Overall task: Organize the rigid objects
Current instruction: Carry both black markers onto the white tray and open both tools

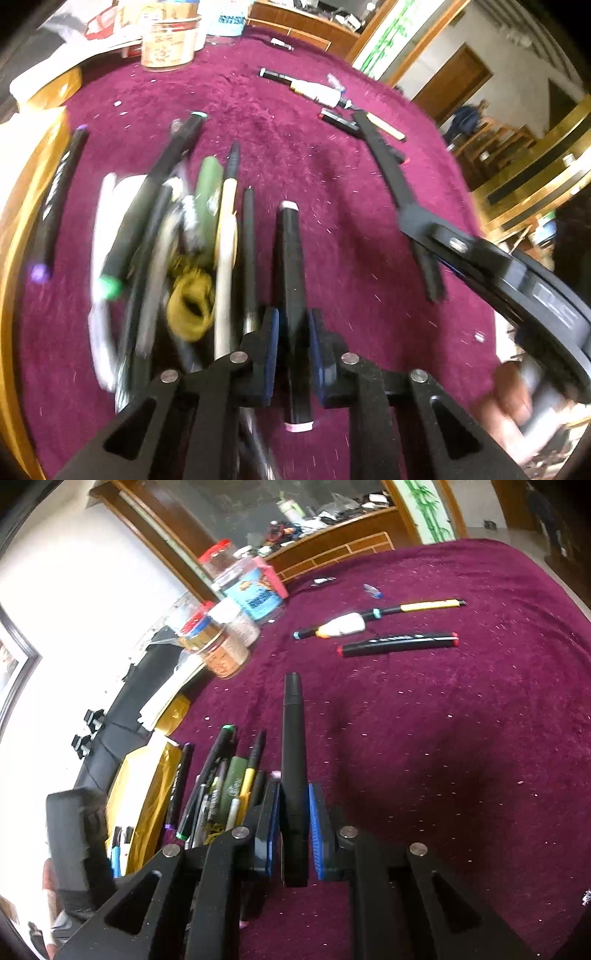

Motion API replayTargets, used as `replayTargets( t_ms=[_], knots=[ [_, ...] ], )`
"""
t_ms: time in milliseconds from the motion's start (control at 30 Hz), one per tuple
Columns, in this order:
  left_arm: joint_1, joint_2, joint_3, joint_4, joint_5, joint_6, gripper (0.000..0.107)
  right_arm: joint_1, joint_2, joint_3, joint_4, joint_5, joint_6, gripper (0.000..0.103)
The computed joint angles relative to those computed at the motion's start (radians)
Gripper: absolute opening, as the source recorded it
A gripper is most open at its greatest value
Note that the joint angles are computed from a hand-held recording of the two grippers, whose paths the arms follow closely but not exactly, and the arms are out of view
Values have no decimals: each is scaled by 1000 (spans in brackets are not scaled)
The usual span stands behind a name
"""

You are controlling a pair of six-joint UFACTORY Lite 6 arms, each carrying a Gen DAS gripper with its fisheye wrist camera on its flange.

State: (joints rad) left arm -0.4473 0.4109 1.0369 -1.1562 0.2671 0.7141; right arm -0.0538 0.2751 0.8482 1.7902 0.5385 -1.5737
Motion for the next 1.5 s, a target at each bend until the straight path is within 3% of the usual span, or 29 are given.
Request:
replayTargets(
  t_ms=[67, 133, 300, 433, 500, 600, 800, 933, 1100, 1300, 1500],
  knots=[
    [57, -164, -153, -179, 62, 163, 15, 11, -14, -20, 24, 26, -39, 14],
    [116, -346, -285, -202, 100, 195, 15, 14, -17, -34, 30, 71, -58, 14],
    [520, -820, -507, 34, 387, 82, 15, 106, -38, -70, 65, 102, -132, 14],
    [876, -982, -537, 165, 559, 108, 15, 247, -88, -72, 66, 41, -104, 14],
    [1033, -965, -528, 155, 637, 185, 15, 331, -110, -53, 53, -7, -55, 15],
    [1186, -856, -496, 107, 673, 309, 15, 457, -107, 25, 5, -25, 72, 15],
    [1383, -718, -465, 86, 734, 461, 15, 712, 58, 322, -196, -168, 355, 15],
    [1437, -573, -379, 83, 731, 507, 15, 791, 202, 499, -336, -220, 548, 15],
    [1414, -448, -282, 62, 684, 534, 15, 818, 363, 706, -675, -244, 895, 15],
    [1232, -275, -116, 73, 525, 441, 16, 849, 575, 993, -1269, -199, 1445, 15],
    [1059, -29, 124, 140, 379, 281, 16, 891, 846, 1378, -1690, -41, 1813, 15]
  ],
)
